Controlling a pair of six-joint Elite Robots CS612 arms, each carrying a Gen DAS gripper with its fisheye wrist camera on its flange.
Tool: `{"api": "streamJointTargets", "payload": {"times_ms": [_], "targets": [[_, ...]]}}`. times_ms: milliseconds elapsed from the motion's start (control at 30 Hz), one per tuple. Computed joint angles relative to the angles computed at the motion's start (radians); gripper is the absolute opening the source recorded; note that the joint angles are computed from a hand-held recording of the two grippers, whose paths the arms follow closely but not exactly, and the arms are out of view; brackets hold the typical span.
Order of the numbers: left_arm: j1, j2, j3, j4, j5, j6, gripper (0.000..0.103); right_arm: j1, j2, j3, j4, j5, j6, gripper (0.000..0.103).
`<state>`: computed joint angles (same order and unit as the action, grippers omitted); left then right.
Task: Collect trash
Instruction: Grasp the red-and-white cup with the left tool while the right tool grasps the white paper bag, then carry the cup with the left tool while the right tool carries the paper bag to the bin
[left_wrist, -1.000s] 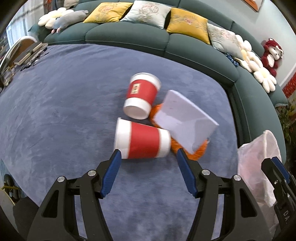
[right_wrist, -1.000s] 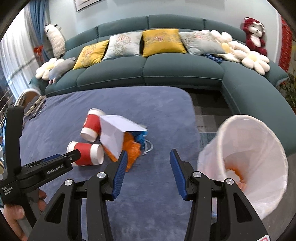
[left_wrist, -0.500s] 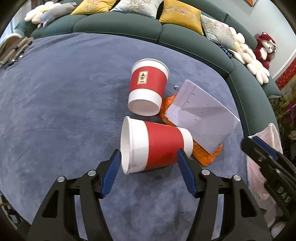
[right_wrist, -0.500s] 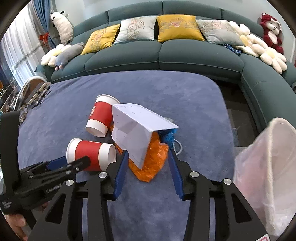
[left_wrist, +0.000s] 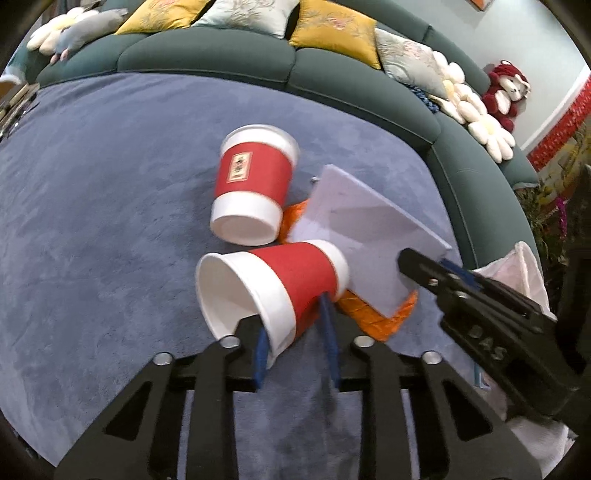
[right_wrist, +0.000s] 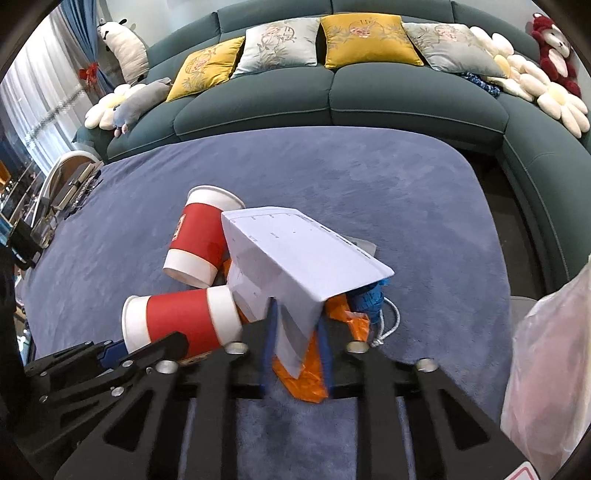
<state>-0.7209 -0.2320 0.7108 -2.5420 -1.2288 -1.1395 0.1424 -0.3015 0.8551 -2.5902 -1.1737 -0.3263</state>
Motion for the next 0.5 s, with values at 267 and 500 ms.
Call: {"api": "streamJointTargets", "payload": {"times_ms": [267,500], "targets": [[-0.010,0.009,-0.052,0.044,0.041,0.006,0.002,-0.012,-0.036,0.053,-0.053,0.055,0.020,0.003],[-0.026,-0.003,-0.066,0.051,0.089,0.022,0.002,-0.037,-0.086,0.119,-0.152,0.084,0.054,0.002]]}}
